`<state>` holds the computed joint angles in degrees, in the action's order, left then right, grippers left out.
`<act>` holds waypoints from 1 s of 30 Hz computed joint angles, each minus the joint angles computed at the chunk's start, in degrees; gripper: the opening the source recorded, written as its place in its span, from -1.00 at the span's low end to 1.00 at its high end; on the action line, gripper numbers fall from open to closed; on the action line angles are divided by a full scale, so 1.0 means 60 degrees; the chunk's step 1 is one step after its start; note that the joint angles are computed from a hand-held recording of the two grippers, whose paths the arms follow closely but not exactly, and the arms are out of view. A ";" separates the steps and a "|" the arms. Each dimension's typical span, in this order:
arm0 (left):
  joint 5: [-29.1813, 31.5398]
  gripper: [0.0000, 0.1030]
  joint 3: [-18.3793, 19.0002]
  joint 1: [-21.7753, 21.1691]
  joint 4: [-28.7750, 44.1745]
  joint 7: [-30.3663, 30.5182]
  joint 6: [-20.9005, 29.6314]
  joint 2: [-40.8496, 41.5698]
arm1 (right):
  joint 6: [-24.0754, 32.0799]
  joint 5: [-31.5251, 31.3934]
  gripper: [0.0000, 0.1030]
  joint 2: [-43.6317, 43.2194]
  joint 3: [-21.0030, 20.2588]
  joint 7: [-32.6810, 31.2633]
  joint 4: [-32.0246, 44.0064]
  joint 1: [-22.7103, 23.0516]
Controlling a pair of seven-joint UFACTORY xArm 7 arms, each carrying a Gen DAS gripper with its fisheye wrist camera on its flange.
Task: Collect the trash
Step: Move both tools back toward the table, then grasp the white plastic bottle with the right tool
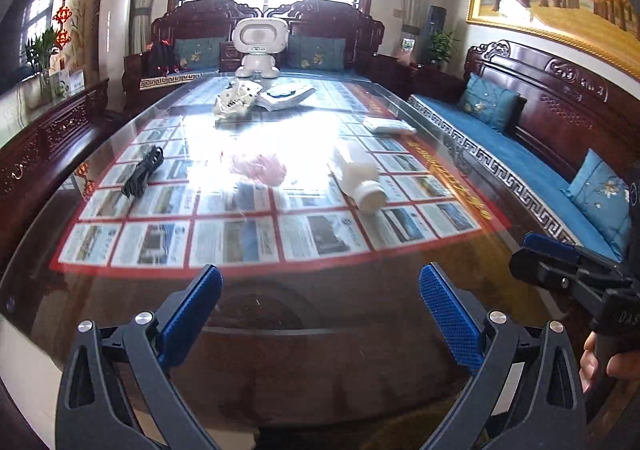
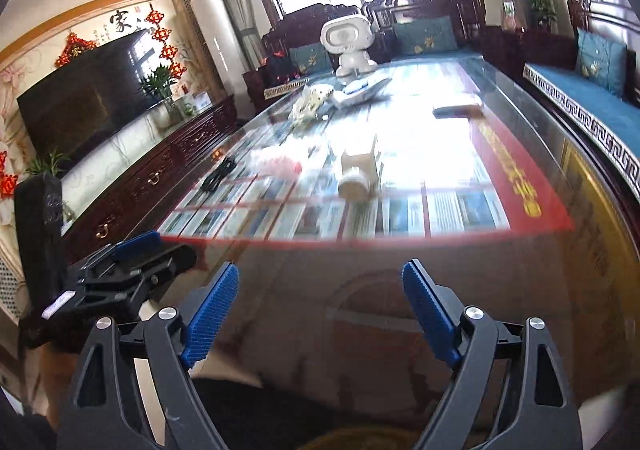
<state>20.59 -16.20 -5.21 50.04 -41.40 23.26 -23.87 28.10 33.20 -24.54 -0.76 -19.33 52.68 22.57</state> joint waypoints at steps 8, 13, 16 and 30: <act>0.1070 0.92 0.0390 0.0319 0.1620 -0.0189 0.0157 0.2128 | -0.0249 -0.0500 0.61 0.3055 0.0615 0.1069 0.2458 -0.0619; 0.1298 0.92 0.1106 0.0028 0.2370 -0.0230 0.0036 0.3145 | -0.0467 -0.3772 0.61 0.4894 0.1264 0.3274 0.4120 -0.1027; 0.1088 0.92 0.1490 -0.0122 0.2660 -0.0137 -0.0073 0.3536 | -0.0084 -0.4833 0.61 0.6007 0.1262 0.3909 0.5416 -0.0881; 0.0478 0.92 0.2162 -0.0461 0.3575 0.0438 0.0010 0.4415 | 0.2055 -0.5554 0.59 0.8684 0.1088 0.4715 0.9141 -0.0700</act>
